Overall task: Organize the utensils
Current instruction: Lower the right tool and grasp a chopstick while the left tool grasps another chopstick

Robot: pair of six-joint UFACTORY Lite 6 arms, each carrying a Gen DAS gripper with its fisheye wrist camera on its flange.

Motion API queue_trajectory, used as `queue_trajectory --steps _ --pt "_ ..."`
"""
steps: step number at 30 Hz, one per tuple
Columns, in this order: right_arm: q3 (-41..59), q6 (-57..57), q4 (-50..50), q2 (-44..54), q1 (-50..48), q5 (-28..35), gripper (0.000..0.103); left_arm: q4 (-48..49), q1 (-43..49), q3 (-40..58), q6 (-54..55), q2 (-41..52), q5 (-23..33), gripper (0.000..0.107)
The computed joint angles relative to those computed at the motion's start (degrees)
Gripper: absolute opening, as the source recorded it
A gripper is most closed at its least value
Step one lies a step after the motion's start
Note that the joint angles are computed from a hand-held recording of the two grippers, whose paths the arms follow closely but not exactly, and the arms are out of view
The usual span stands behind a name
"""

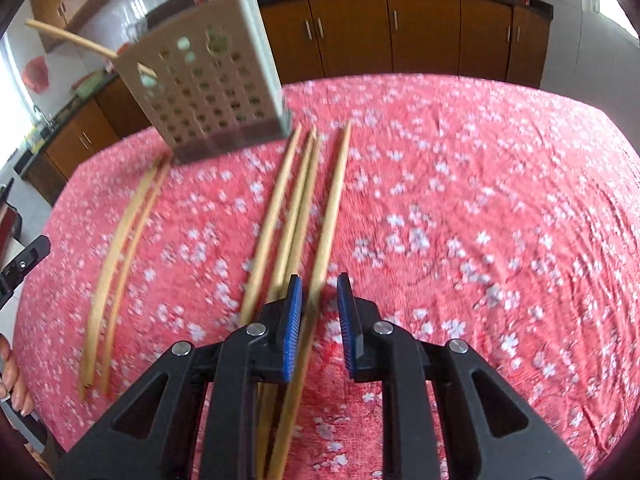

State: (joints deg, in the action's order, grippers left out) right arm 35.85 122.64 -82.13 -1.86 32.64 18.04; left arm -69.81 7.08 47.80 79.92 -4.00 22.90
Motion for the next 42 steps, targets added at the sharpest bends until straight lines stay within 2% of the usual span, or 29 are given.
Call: queue_trajectory --steps 2,5,9,13,18,25,31,33,37,42 --pt "0.83 -2.95 2.37 0.58 0.31 1.51 0.009 -0.27 -0.22 -0.83 0.31 0.32 0.68 0.037" --pt "0.69 -3.98 4.12 0.21 -1.26 2.94 0.008 -0.11 -0.8 -1.62 -0.19 0.91 1.7 0.035" --pt "-0.38 -4.21 4.66 -1.12 -3.13 3.29 0.008 -0.93 -2.39 -2.84 0.8 1.58 1.76 0.026" --pt "-0.66 -4.84 5.29 -1.51 -1.91 4.6 0.008 0.24 -4.87 -3.98 -0.06 1.84 -0.04 0.019" --pt "-0.22 -5.2 5.84 -1.51 -1.54 4.66 0.008 2.99 -6.78 -4.85 -2.72 2.37 -2.98 0.018" --pt "-0.47 -5.15 4.7 -1.35 -2.66 4.0 0.008 4.68 -6.83 -4.93 -4.01 2.15 -4.21 0.018" --pt "-0.1 -7.53 6.52 -1.21 -2.03 4.48 0.008 7.6 -9.57 -5.93 -6.68 1.7 -8.87 0.014" --pt "-0.77 -7.14 6.22 -1.94 -2.09 3.6 0.008 8.76 -9.11 -4.94 -8.12 2.59 -8.85 0.009" --pt "-1.33 -6.06 4.8 -2.21 -1.29 4.28 0.008 14.37 -6.67 -0.08 -14.13 6.59 -8.73 0.008" --pt "-0.61 -5.52 3.11 -1.07 -2.44 6.2 0.008 16.49 -2.06 7.27 -17.07 12.9 -8.92 0.008"
